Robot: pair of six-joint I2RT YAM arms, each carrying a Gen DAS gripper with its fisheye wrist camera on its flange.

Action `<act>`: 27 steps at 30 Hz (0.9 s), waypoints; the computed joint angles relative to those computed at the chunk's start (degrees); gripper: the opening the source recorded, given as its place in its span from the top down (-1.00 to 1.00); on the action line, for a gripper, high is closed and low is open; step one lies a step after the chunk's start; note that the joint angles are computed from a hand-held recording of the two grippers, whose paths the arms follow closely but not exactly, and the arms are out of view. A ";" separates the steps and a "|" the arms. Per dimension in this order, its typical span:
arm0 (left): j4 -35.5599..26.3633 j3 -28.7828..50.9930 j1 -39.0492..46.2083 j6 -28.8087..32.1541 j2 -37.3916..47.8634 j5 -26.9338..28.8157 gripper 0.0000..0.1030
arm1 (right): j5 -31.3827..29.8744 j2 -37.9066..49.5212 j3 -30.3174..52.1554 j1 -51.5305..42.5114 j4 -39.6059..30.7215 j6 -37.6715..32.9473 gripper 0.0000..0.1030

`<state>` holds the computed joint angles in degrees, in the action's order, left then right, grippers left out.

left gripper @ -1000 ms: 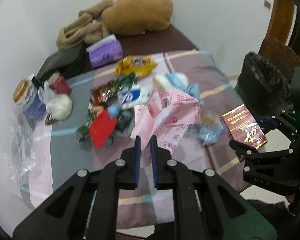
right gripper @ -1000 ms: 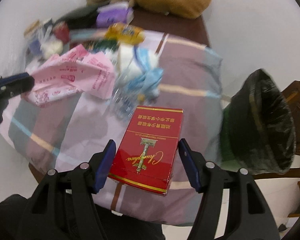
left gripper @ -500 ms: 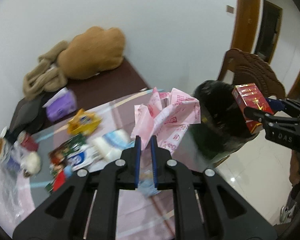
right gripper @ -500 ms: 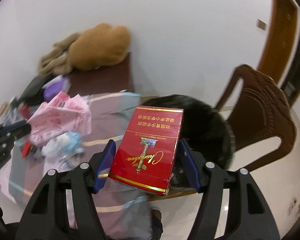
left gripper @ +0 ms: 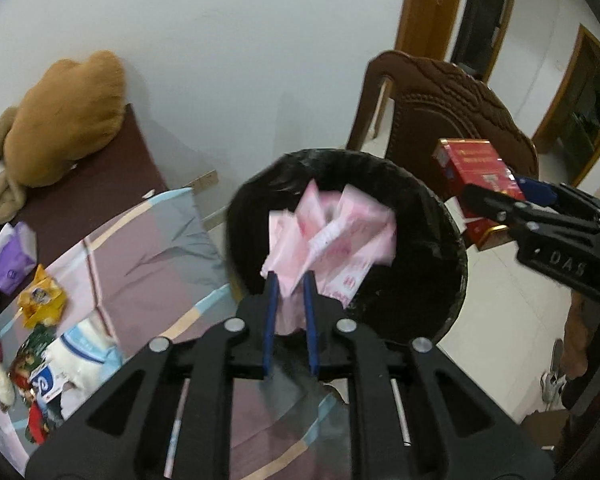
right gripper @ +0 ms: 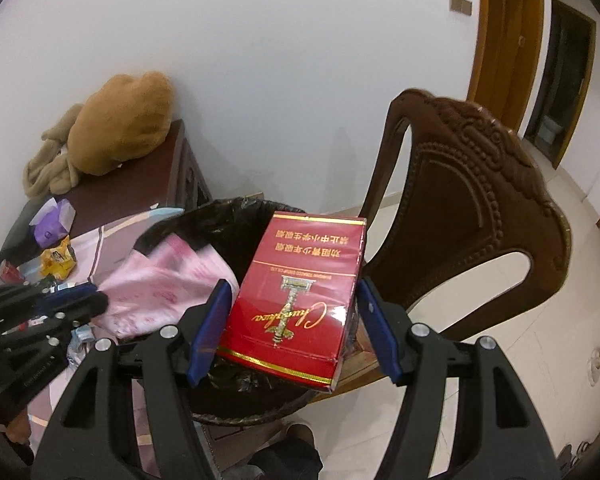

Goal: Collect trash
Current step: 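Carry both items to the black bin and open both tools to drop them, then grasp the red snack packet with the left tool while the right tool grasps the clear plastic bag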

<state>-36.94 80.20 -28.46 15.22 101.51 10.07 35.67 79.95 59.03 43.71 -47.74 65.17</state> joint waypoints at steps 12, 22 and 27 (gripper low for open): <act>2.86 -4.48 8.96 1.23 -7.65 -3.41 -0.38 | -3.75 5.37 2.71 -1.01 5.38 -4.09 -0.25; 2.27 -2.96 38.97 3.96 -3.47 -5.98 -0.54 | 0.64 14.51 16.96 5.15 0.15 -4.62 -0.58; 0.42 0.70 49.93 3.93 1.05 -5.47 -0.54 | -6.15 30.93 35.98 10.80 3.00 -16.05 -0.57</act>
<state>-36.52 80.90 21.46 19.15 102.56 4.60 29.52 110.88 95.01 54.51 -44.74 49.11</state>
